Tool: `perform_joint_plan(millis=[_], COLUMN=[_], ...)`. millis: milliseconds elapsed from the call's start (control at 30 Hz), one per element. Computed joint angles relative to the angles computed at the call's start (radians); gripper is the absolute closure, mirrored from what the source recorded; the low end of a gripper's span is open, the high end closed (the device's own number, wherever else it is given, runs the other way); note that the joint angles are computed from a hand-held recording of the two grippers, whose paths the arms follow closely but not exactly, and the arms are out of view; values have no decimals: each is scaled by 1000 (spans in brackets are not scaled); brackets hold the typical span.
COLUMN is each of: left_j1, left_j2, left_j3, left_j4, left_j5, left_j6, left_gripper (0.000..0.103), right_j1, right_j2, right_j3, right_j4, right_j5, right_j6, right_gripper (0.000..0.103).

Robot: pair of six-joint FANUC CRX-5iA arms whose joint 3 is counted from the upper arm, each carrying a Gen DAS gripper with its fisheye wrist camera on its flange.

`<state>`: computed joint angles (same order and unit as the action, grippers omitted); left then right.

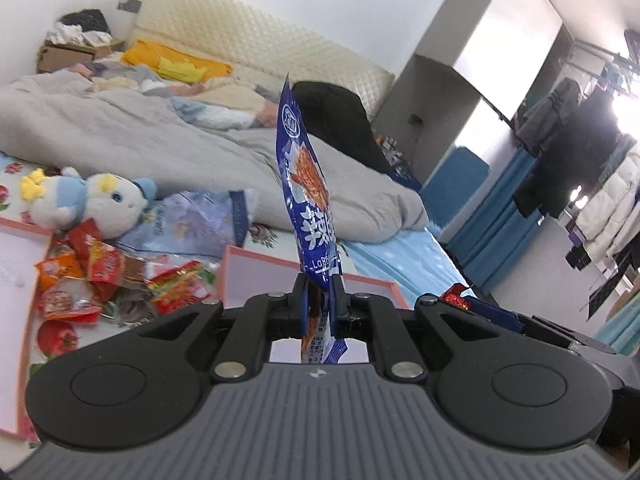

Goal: Organize snacks
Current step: 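Lift and carry both held snacks over the deep pink box, then open both tools to drop blue bag and red candy into the box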

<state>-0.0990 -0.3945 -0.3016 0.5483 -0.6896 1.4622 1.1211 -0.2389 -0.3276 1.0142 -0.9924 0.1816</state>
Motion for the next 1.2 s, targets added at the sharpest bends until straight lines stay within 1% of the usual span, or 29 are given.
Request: perform_joint_plan(millis=[167, 333, 400, 467, 567, 633, 800, 967, 1000, 1033, 1067, 1100, 1167, 1200], left_j1=[-47, -86, -99, -107, -118, -123, -137, -137, -138, -140, -141, -140, -141, -142], left_j2=[108, 240, 291, 331, 383, 408, 475, 488, 486, 490, 493, 491, 473, 457], left_j3=[47, 103, 125, 143, 169, 177, 232, 245, 250, 262, 275, 278, 273, 261], left_j4=[-12, -19, -23, -19, -26, -24, -60, -91, -105, -121, -134, -138, -159, -164], left_j5=[-9, -34, -52, -66, -79, -85, -136, -151, -156, -167, -184, -188, -179, -163], left_j6=[3, -13, -20, -30, -37, -48, -69, -58, -50, -37, -25, -12, 23, 23], left_gripper=[92, 92, 92, 92, 92, 92, 92, 91, 91, 90, 82, 65, 43, 42], right_j1=[-57, -129, -159, -178, -207, -219, -241, -256, -255, -255, -251, -248, -245, -237], right_j2=[-10, -13, -13, -10, 6, 16, 29, 24, 25, 27, 27, 21, 5, -3], right_j3=[-22, -49, -55, -58, -60, -63, -81, -86, -85, -83, -81, -86, -96, -99], right_j4=[-59, -139, -199, -241, -272, -291, -327, -374, -378, -380, -378, -371, -364, -356], right_j5=[-3, 24, 44, 54, 63, 70, 93, 121, 117, 111, 100, 99, 111, 107], right_j6=[17, 42, 59, 76, 95, 106, 139, 164, 168, 168, 158, 145, 133, 122], right_gripper=[47, 47, 47, 47, 47, 47, 47, 46, 46, 42, 31, 25, 25, 25])
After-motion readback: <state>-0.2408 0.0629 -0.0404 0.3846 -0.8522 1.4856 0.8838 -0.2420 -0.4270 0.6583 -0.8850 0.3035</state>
